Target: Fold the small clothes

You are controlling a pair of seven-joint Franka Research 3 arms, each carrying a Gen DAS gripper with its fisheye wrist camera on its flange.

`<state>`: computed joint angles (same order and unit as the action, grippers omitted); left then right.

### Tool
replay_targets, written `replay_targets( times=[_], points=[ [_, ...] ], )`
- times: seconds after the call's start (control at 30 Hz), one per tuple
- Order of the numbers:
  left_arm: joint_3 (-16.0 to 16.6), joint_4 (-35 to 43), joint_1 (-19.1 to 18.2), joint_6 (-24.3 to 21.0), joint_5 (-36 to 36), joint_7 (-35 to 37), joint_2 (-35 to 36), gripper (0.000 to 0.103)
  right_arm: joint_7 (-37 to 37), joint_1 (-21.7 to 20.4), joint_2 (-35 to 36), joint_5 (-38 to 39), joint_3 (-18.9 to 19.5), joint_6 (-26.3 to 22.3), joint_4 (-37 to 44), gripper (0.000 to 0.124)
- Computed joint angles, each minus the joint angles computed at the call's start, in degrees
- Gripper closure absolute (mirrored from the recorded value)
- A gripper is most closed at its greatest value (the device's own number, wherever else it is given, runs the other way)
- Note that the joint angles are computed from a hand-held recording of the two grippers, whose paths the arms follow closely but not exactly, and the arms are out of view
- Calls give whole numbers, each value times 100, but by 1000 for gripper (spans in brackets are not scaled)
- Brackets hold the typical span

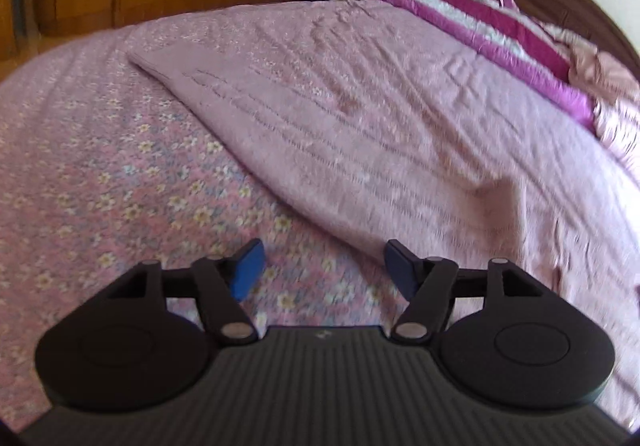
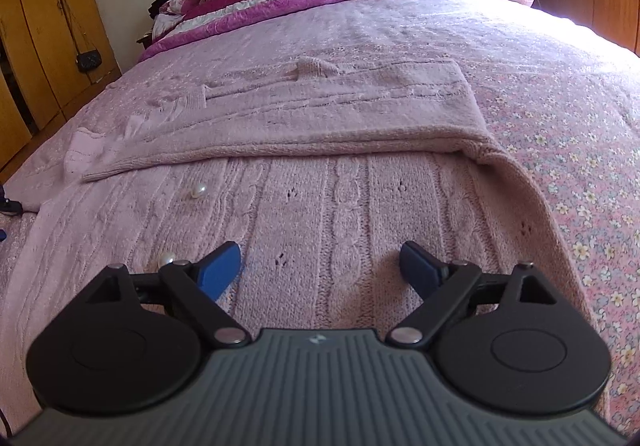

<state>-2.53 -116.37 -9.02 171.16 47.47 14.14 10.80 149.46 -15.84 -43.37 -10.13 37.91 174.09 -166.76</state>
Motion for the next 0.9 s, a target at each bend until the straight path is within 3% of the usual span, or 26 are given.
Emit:
replay_targets(
  times=[0.27, 0.43, 0.5, 0.57, 0.63, 0.7, 0.8, 0.9],
  points=[
    [139, 560, 13, 138, -302, 175, 497, 34, 60, -140, 57, -93, 111, -44, 99, 30],
    [311, 849, -164, 65, -460, 34, 702, 35, 82, -203, 79, -151, 149, -11, 115, 30],
    [402, 946, -251, 53, -325, 31, 773, 47, 105, -224, 76, -157, 175, 6, 110, 30],
    [401, 1022, -277, -50, -253, 172, 827, 85, 111, -241, 81, -158, 180, 37, 103, 30],
    [384, 970, -226, 125, -267, 272, 837, 92, 106, -250, 90, -148, 176, 74, 94, 30],
    [643, 865, -391, 398, 32, -14, 773, 94, 84, -231, 80, -127, 152, 114, 62, 30],
    [1293, 757, -872, 782, 1012, -948, 613, 95, 40, -210, 73, -68, 118, 172, 23, 30],
    [2056, 874, -1469, 1152, 2811, -2611, 465, 95, 24, -221, 66, -3, 134, 180, 17, 30]
  ],
)
